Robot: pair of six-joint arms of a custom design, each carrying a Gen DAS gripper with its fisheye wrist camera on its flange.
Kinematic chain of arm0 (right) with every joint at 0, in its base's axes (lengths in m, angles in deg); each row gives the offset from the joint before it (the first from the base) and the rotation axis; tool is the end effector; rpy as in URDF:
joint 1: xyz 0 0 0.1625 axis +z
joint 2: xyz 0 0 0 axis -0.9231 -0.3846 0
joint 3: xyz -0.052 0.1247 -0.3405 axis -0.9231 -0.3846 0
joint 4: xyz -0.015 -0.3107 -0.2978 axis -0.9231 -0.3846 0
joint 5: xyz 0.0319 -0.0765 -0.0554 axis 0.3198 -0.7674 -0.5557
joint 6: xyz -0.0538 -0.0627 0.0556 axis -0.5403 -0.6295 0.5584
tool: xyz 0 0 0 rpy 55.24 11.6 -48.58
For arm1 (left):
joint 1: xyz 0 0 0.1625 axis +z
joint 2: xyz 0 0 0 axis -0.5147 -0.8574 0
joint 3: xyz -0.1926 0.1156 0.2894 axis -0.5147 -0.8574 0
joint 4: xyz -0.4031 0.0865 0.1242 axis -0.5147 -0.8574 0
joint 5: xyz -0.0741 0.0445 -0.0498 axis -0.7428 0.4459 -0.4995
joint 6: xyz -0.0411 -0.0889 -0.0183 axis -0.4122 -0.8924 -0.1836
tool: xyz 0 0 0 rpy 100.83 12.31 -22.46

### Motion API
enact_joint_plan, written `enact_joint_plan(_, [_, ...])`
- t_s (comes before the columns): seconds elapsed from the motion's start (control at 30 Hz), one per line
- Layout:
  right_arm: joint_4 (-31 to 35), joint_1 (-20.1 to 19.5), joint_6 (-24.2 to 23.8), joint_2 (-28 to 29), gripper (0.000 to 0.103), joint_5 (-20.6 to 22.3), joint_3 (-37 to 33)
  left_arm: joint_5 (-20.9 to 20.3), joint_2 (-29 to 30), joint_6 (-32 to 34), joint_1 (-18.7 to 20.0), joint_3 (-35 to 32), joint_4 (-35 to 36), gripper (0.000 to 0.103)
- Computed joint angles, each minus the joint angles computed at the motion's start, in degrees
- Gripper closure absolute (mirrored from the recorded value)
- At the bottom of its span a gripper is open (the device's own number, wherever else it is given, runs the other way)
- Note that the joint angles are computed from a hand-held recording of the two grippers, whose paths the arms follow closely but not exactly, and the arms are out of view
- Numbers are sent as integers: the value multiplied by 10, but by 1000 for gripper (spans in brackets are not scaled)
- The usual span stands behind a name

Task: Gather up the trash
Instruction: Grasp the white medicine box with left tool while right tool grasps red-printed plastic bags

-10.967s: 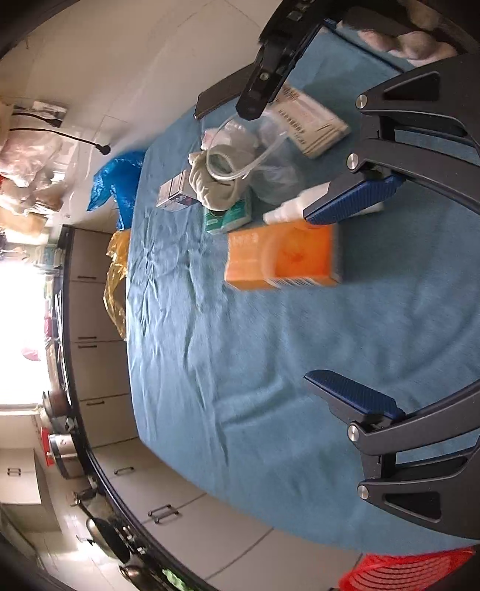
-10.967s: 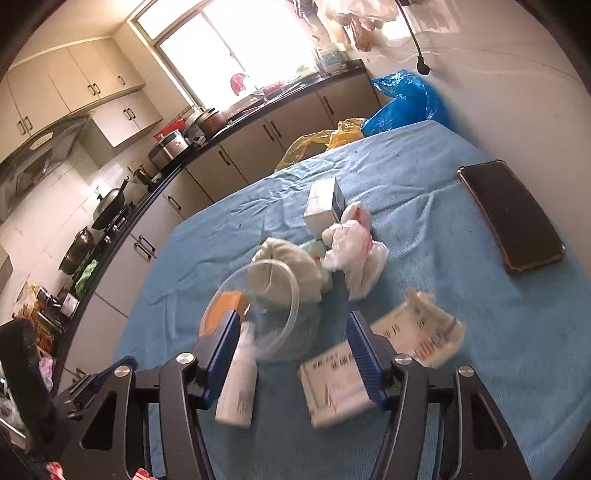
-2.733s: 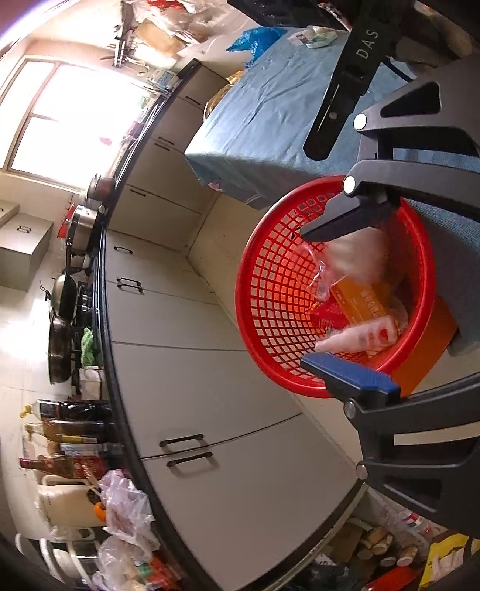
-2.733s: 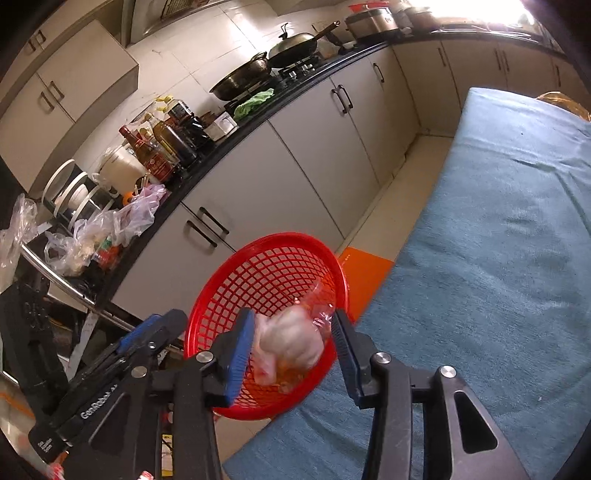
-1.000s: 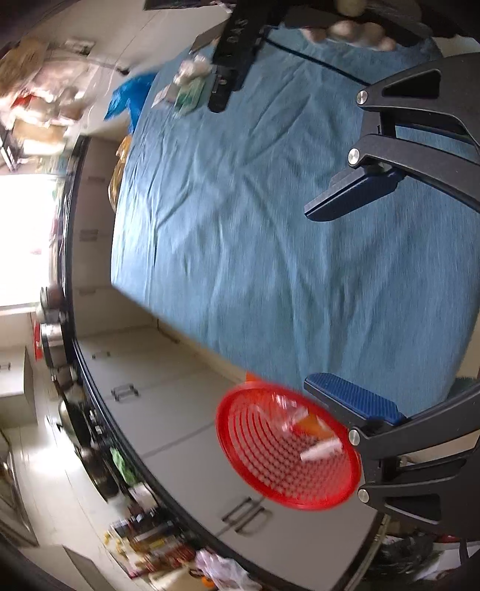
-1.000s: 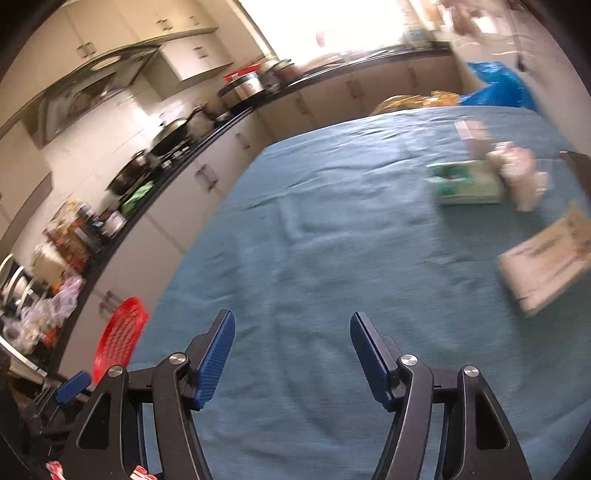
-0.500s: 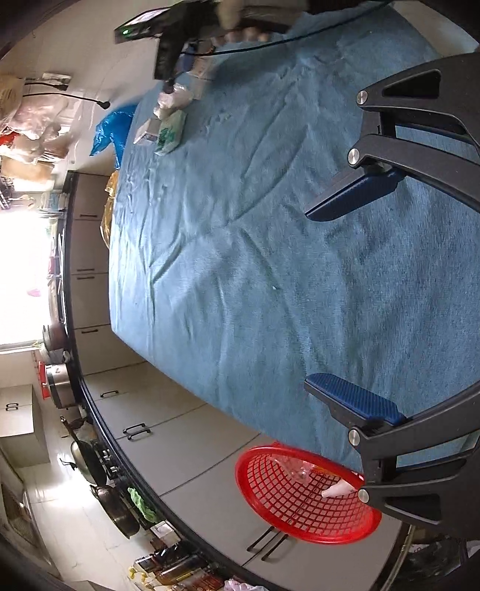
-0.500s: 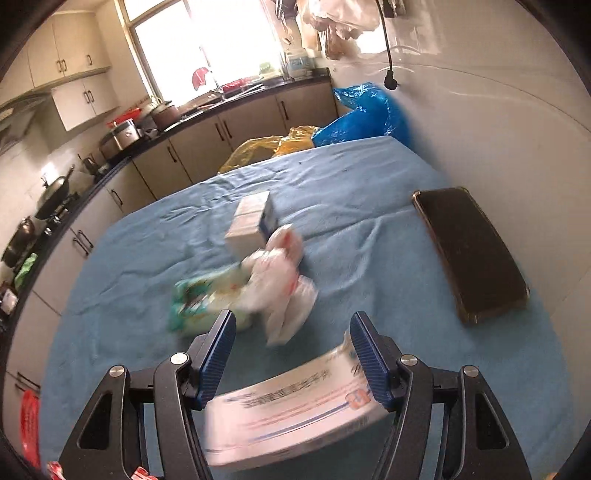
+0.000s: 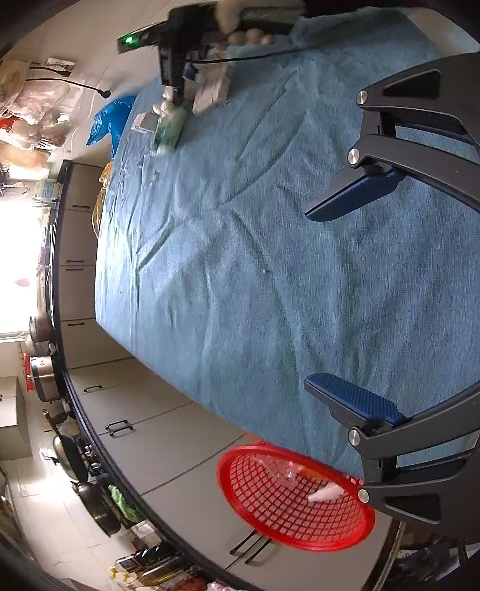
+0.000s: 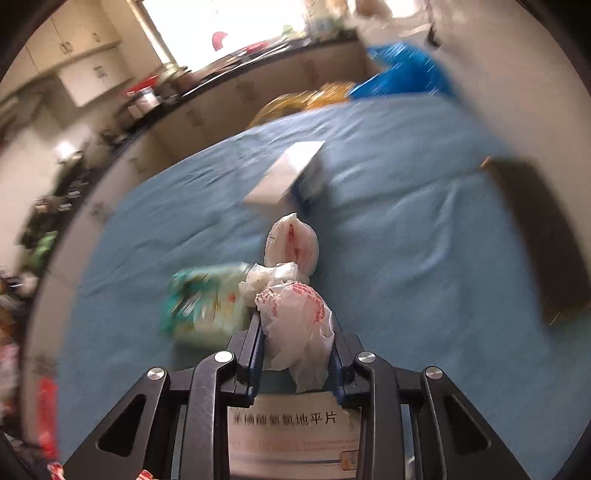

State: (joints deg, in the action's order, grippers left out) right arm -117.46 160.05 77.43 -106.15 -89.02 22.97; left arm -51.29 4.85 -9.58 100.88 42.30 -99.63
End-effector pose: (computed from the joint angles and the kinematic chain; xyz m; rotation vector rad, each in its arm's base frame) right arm 0.0989 -0.6669 0.1100 -0.6909 -2.2133 1.2899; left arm -0.0843 -0.7475 0.1862 1.1422 2.3373 -0.4196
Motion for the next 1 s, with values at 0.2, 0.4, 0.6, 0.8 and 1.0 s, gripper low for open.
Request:
enact_joint_plan(0.2, [-30,20,-16,-1,71,156,69,-18,-10,-10,-5,10,28,20])
enact_joint_plan(0.4, [-196,58,-93,21,71,36,95,-61,-25,30,-21,35,44,20])
enact_joint_plan(0.6, [-293,38,-65,5,71,35,144,-148,-2,85,-35,21,124,19])
enact_joint_plan(0.8, [-336,23,-57,1,70,57,163,-170,62,118,-53,-34,201,19])
enact_joint_plan(1.0, [-348,20,-55,2,69,77,167,-172,99,129,-63,-67,240,19])
